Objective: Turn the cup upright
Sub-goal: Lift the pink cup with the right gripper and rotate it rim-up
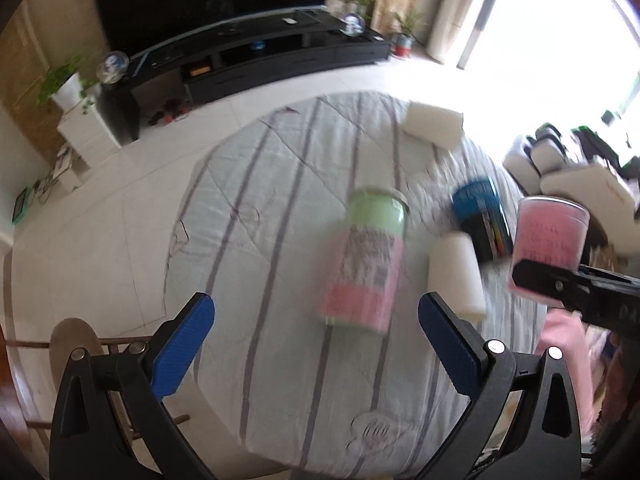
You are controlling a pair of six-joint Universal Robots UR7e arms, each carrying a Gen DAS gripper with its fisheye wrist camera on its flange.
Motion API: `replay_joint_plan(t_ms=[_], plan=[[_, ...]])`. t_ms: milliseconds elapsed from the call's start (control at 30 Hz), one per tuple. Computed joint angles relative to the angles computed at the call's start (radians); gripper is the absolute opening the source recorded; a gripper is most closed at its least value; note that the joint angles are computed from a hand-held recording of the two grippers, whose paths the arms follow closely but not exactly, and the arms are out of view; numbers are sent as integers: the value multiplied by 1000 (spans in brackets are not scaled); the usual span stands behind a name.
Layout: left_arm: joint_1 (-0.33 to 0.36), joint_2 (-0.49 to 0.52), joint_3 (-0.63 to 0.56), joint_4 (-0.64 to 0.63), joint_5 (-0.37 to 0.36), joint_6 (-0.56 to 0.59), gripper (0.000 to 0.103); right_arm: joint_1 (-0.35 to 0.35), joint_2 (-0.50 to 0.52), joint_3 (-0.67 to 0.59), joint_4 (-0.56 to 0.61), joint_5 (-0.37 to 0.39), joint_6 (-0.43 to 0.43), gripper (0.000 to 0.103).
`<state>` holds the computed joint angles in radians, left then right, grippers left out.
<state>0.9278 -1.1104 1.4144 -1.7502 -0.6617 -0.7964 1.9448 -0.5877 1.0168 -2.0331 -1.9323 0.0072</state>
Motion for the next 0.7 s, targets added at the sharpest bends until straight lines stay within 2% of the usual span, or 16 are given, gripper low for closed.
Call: replay_joint_plan(t_ms=[100, 167, 267, 367, 500, 700], plan=[[-15, -36, 61, 4, -22, 20, 103, 1, -79, 151, -61, -3, 14, 64], [-28, -58, 98, 40, -19, -10, 103, 4, -110, 223, -79, -8, 32, 64], [-40, -93, 148, 53, -33, -56, 103, 0, -131, 281, -71, 12, 44, 64], [-47, -116, 193, 63, -48, -100, 103, 0, -136, 331, -83, 3, 21, 64], [-46, -131, 227, 97, -54, -176, 103, -12, -100, 340, -89, 12, -9, 64], [-47, -133, 253, 80, -56, -204, 103, -32, -47, 316, -52, 41, -21, 65]])
